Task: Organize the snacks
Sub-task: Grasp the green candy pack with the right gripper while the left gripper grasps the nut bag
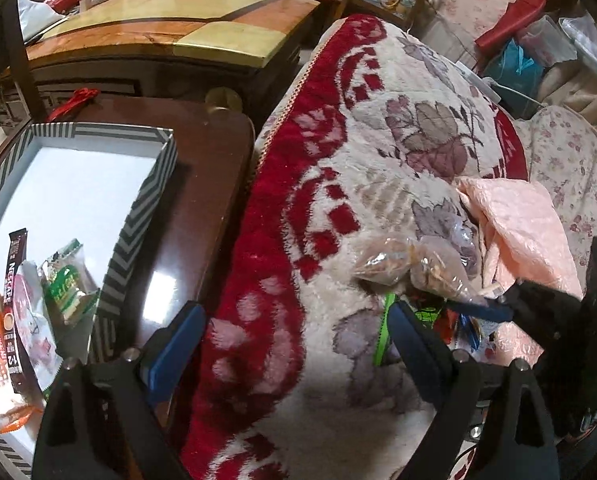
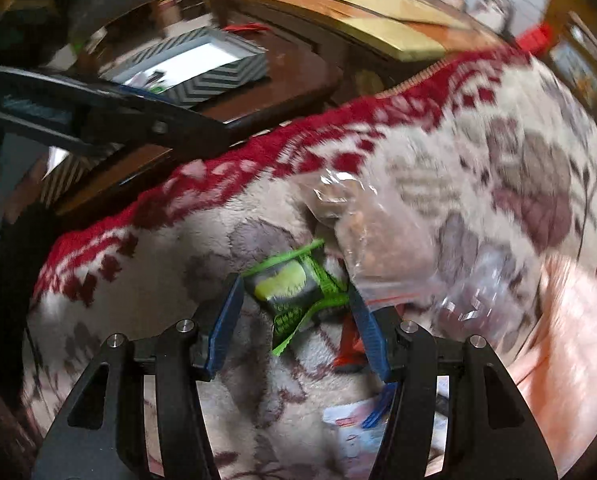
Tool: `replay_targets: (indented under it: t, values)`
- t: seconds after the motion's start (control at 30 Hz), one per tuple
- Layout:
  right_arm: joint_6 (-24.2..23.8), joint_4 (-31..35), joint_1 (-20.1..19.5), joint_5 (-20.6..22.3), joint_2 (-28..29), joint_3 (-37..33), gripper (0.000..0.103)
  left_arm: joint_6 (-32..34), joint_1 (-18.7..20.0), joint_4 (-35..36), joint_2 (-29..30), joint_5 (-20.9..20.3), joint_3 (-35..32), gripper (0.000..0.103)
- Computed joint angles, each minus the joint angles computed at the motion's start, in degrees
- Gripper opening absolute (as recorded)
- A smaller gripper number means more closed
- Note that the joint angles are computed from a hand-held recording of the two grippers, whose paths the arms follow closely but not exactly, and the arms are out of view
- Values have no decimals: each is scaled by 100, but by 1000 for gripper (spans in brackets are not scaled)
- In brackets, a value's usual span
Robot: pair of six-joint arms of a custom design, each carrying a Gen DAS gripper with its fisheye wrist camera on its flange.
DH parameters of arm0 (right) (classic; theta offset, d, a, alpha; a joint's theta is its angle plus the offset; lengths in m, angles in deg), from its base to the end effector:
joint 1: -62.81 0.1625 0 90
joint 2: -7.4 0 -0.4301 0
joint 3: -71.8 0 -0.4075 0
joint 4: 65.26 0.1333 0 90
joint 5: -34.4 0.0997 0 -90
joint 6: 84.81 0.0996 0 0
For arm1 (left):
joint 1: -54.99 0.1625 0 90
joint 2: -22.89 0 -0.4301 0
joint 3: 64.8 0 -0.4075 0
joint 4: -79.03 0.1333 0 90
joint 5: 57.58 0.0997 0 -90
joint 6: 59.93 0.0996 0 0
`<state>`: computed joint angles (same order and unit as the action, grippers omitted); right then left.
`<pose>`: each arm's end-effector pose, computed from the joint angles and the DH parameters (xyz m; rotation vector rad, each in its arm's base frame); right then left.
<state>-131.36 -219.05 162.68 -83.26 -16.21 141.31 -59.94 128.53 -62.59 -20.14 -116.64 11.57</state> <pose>0.2228 -0.7729 -0.0112 1.1327 -2.3233 0.1858 -0.0430 -0.7968 0.1822 0.2580 2.5958 -0.5183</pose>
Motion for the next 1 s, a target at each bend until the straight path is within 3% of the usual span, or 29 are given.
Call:
replay_targets:
  t: [0.23,0.3,0.37,0.43,0.5,0.63,0.73,0.9,1.0]
  values:
    - [-653,1328,52,-564,439,-859,55,-95,39,24,-19,1,-21,94]
    - [-494,1654,12,-550,528,-1088,55,-101,43,51,13,14,-68,94]
    - [-106,2091,-95,-168,552,-1302,54,-92,38,109,58,4,-135,94]
    - [167,1908,-158,70,489,-1193,42,-63,24,109,96,-18,-174,94]
    - [414,1526,-195,189,342,-843,40,-38,9,115,131,-46,-211,94]
    - [694,401,-234,397,-147,220,39,183,-42,85,235,-208,-293,94]
    - [1191,-363,-308,734,-617,1152,39,421,-93,119,389,-324,-435,94]
    - [1888,-881,-460,1062,-958,1867,39,464,-119,312,749,-888,-877,97]
    - [2257,-1029,-561,1417,-1025,2005,39,523,-152,676,1091,-817,-1266,98]
